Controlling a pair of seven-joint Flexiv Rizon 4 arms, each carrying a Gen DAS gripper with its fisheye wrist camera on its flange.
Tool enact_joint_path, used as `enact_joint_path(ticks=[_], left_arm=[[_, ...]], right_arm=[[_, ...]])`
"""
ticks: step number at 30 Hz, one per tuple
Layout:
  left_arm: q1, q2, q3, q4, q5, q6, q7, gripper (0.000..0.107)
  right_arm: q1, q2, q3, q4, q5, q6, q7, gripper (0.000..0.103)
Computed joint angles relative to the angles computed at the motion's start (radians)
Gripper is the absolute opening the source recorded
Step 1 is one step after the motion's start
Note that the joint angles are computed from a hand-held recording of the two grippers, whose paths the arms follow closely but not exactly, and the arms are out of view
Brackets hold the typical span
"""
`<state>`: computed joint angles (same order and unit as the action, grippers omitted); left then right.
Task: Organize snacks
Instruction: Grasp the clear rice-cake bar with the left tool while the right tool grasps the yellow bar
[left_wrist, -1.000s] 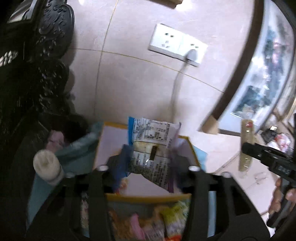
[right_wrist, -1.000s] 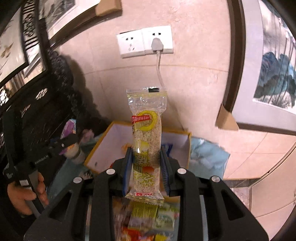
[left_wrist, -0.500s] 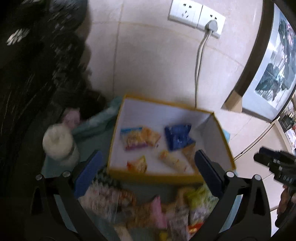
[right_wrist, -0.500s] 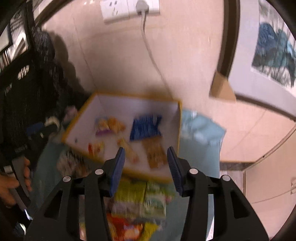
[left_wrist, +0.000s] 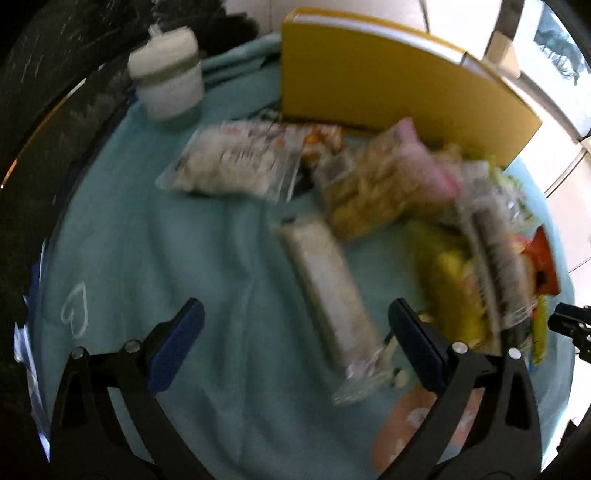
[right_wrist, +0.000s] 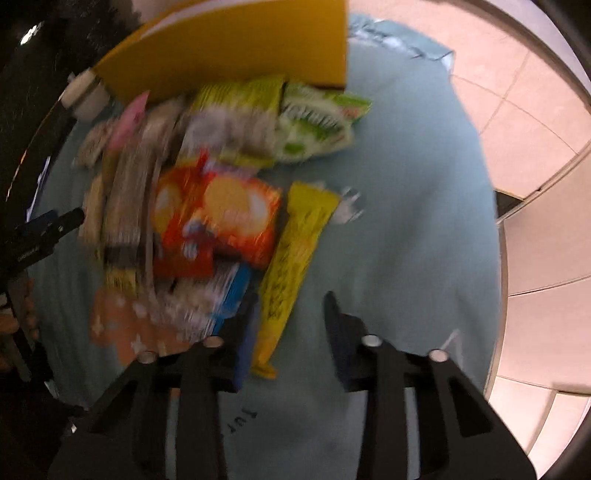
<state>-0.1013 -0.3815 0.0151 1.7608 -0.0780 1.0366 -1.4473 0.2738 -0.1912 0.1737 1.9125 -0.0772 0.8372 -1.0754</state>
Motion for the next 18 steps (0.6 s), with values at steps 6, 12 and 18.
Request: enact_joint_path(ticks=[6, 12, 18], left_arm=[[-0.013, -0.032, 0.002, -0.025, 0.017, 0.017, -0.009, 0.101], [-0.042, -0.077, 0.029, -0.041, 0.095, 0.044, -0.04, 0.101], [0.016, -0.044, -0.041, 0.036, 0.005, 0.114, 0.098, 0.07]], right_arm=[[0.026, -0.025, -0.011, -0.013, -0.074, -0.012, 0.072, 0.033], [0.035, -0.056, -0.011, -0.017, -0.101, -0.032, 0.089, 0.035], [0.027, -0.033, -0.008, 0.06, -0.119, 0.08, 0.1, 0.021]])
